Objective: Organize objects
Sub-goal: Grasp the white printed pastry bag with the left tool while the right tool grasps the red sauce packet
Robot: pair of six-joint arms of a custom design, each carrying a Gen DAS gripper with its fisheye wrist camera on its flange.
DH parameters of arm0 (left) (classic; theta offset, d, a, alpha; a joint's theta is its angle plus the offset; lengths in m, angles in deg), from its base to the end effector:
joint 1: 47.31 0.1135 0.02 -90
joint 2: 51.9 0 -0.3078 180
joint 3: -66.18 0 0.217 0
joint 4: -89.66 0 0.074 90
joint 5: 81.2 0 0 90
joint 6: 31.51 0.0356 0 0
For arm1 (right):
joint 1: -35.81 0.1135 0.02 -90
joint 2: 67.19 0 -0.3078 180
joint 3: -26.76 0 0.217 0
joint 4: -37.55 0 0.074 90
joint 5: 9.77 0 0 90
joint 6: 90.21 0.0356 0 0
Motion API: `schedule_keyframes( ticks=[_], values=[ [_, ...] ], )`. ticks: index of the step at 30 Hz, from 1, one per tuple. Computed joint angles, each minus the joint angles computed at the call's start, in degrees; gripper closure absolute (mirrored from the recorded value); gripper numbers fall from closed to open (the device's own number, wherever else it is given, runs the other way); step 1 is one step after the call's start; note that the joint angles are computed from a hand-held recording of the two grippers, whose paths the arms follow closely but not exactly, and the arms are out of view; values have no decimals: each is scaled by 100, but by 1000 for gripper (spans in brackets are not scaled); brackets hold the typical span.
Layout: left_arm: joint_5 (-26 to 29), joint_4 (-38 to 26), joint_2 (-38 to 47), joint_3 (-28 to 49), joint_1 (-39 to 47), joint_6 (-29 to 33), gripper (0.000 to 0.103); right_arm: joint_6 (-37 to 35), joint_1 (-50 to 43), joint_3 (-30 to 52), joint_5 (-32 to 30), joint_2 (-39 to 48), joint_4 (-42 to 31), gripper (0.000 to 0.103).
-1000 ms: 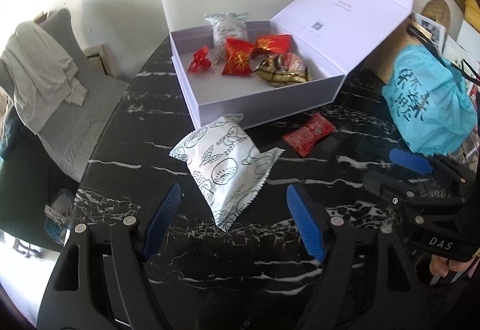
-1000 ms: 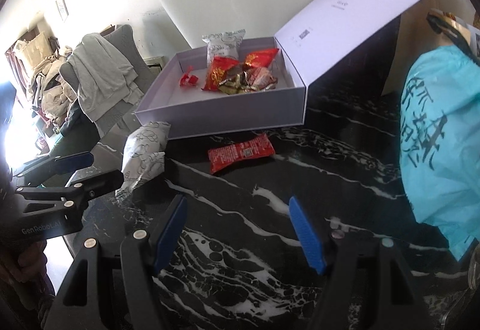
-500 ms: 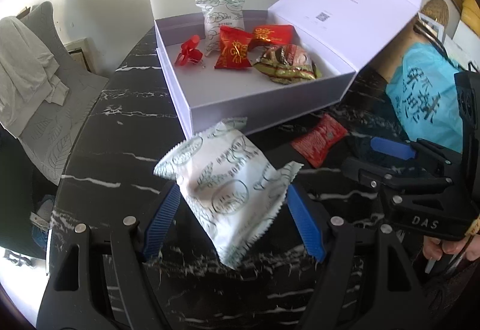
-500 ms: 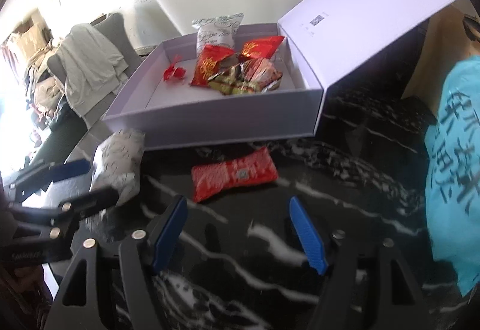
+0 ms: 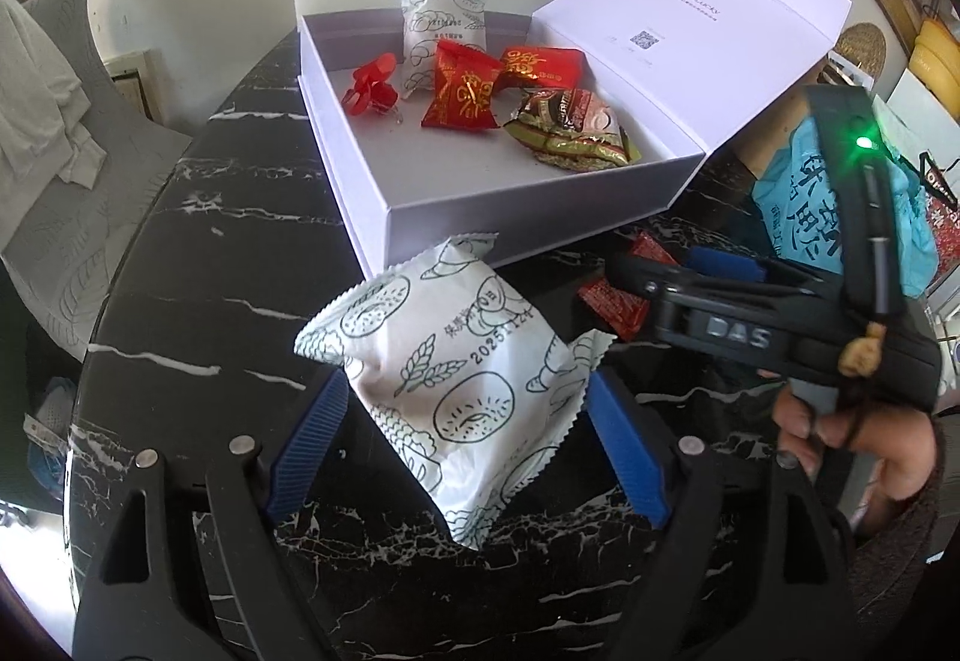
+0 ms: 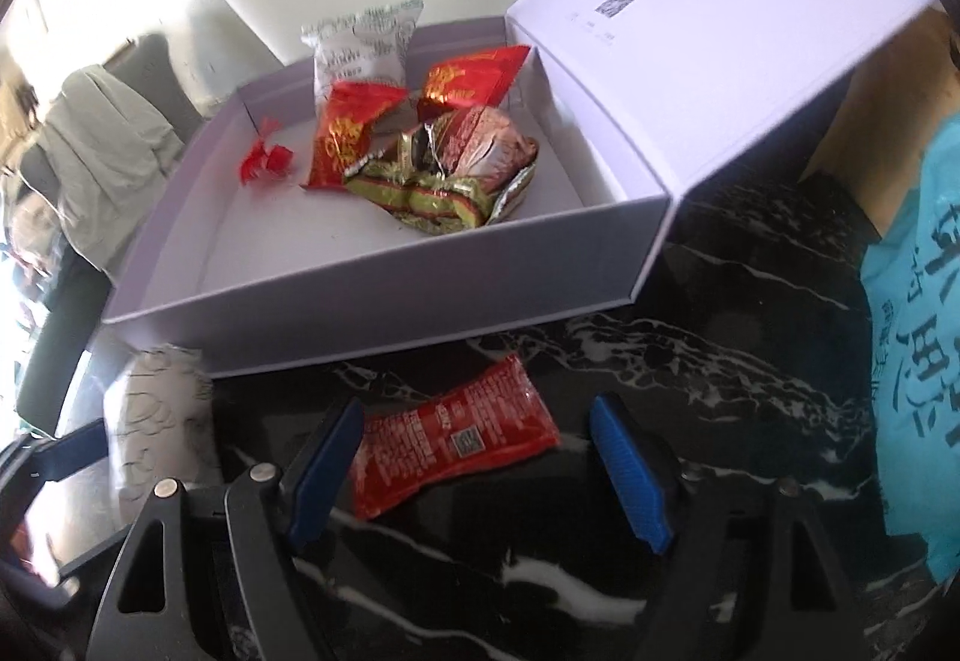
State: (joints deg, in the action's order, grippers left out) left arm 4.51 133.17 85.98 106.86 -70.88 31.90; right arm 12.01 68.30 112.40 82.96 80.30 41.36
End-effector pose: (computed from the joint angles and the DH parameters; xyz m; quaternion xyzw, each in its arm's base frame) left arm 0.2632 -0.1119 0.0164 -0.0367 0.9489 -0.0998 0.2971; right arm 0.3720 0.2349 -0.0054 -0.1627 0.9472 0.0835 0.2632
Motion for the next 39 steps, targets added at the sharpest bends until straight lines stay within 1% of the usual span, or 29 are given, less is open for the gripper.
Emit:
schedule_keyframes(
  ticks=[1,6,8,10,11,12,13,14,15,16,18,20,21,24,26,29,32,34,37,39],
  values=[
    [-14,20,0,-21,14,-10,21,-20,66,36,158,31,24,23],
    [-34,186,44,-135,39,-22,20,-97,224,-109,480,91,359,23],
    [-17,216,44,-166,57,-43,20,-161,255,-361,471,91,758,23],
    [44,294,38,-241,120,-66,20,-180,268,-537,480,81,1000,23],
    [119,383,54,-284,175,-86,20,-193,267,-595,473,68,1066,27],
    [234,439,66,-317,245,-104,20,-210,262,-675,469,52,1162,34],
    [287,460,59,-343,280,-120,20,-227,257,-777,473,30,1288,38],
    [332,548,64,-400,317,-155,20,-251,248,-817,461,13,1327,45],
    [337,634,62,-453,335,-185,20,-315,241,-898,449,-15,1398,52],
    [296,730,61,-512,334,-208,20,-443,240,-993,412,-40,1494,55],
    [110,838,35,-590,290,-250,20,-603,225,-1105,338,-69,1605,67],
    [34,903,-5,-638,253,-274,20,-789,186,-1207,213,-98,1688,74],
    [74,973,-5,-667,254,-273,20,-879,159,-1284,144,-122,1743,75],
    [74,1084,-25,-725,228,-322,20,-1163,52,-1579,-117,-195,1968,78],
    [-5,1044,-49,-708,186,-338,20,-1319,-12,-1760,-280,-241,2082,78],
    [-60,1178,-4,-721,110,-368,20,-1508,-97,-2083,-537,-318,2288,78],
    [-125,992,-19,-598,42,-382,20,-1578,-170,-2346,-764,-343,2530,78],
    [-247,777,-21,-470,-2,-364,20,-1621,-126,-2446,-674,-341,2649,77],
    [-378,729,29,-414,5,-296,20,-1641,-12,-2491,-386,-322,2771,73],
    [-491,588,25,-357,34,-319,20,-1613,8,-2517,-386,-306,2840,67]
  ],
)
